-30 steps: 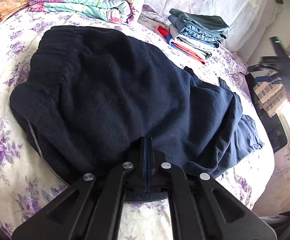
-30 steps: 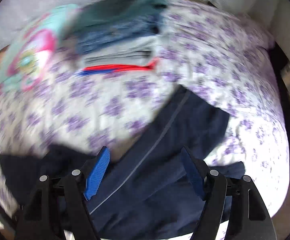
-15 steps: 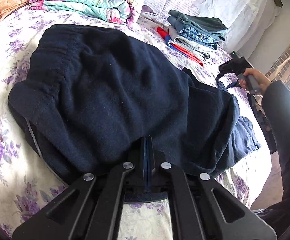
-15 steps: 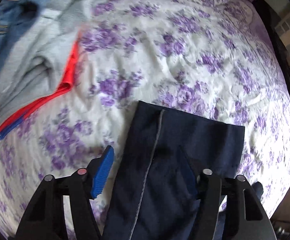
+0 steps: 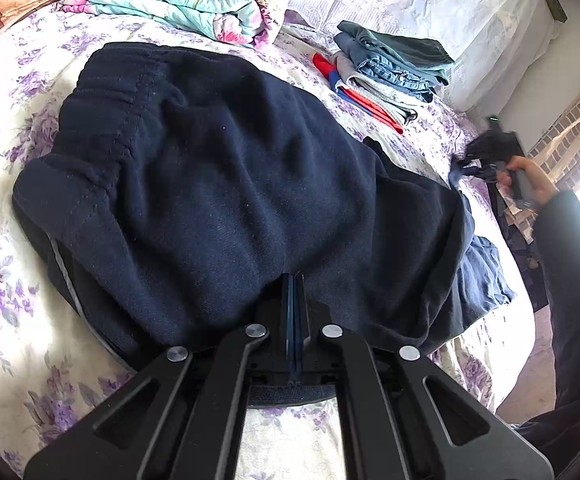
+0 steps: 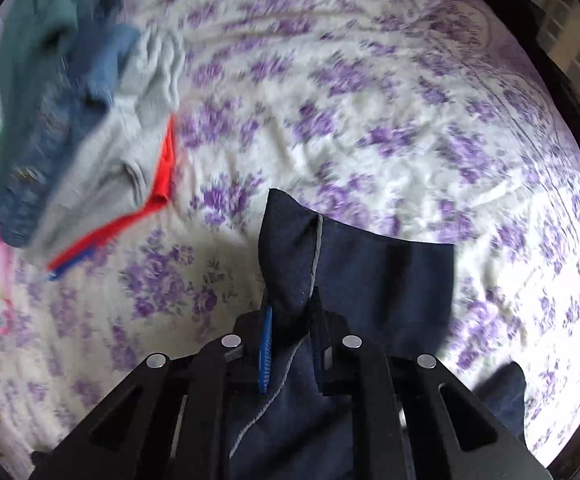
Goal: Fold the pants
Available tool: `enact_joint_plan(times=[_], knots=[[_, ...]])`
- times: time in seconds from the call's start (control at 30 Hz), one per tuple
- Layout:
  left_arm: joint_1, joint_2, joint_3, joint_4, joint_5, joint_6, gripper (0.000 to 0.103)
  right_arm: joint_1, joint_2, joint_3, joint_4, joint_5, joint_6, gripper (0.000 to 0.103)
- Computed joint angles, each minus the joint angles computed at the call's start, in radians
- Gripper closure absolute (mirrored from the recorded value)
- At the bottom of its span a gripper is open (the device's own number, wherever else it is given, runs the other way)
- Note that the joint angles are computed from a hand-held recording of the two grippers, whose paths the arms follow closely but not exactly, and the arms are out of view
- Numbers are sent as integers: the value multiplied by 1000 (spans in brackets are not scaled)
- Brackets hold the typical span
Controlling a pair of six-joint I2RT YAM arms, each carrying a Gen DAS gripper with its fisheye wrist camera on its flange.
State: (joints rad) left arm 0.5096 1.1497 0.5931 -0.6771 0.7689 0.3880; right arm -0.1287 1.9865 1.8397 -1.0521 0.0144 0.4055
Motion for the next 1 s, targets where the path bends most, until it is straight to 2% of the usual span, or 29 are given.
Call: enact_joint_plan(times=[0.1,0.27,0.4,0.5,0.6,0.7,0.83,0.9,1.0], knots=[[3,5,4,-5,2,6,102,-96,-189,-160,55,-116,-43,86],[9,9,7,-14,10,11,101,-319,-417,-364,91,-345,-135,86],[15,18,10,-23,22,14,102,-577,-599,-611,113,-535,-283,86],[10,18,10,-20,20,6,101,-821,-706,-835,100,-689,-442,86],[3,4,2,-13,11,-7,102,-1030,-668,-999,95,-765,-635,86],[-9,-3,0,-2,0,-25,101,-1100,-585,-1092,172,-780,-722,87],[-6,20,17,-20,10,-18,101,-1120,-553,-1098,188,-840,-764,87],[42,113,62,-74,72,26,101,-1111,-568,-1087,168,-839,-774,87],[77,175,95,-111,101,38,101,-1150,-567,-1054,54,-877,-867,87]])
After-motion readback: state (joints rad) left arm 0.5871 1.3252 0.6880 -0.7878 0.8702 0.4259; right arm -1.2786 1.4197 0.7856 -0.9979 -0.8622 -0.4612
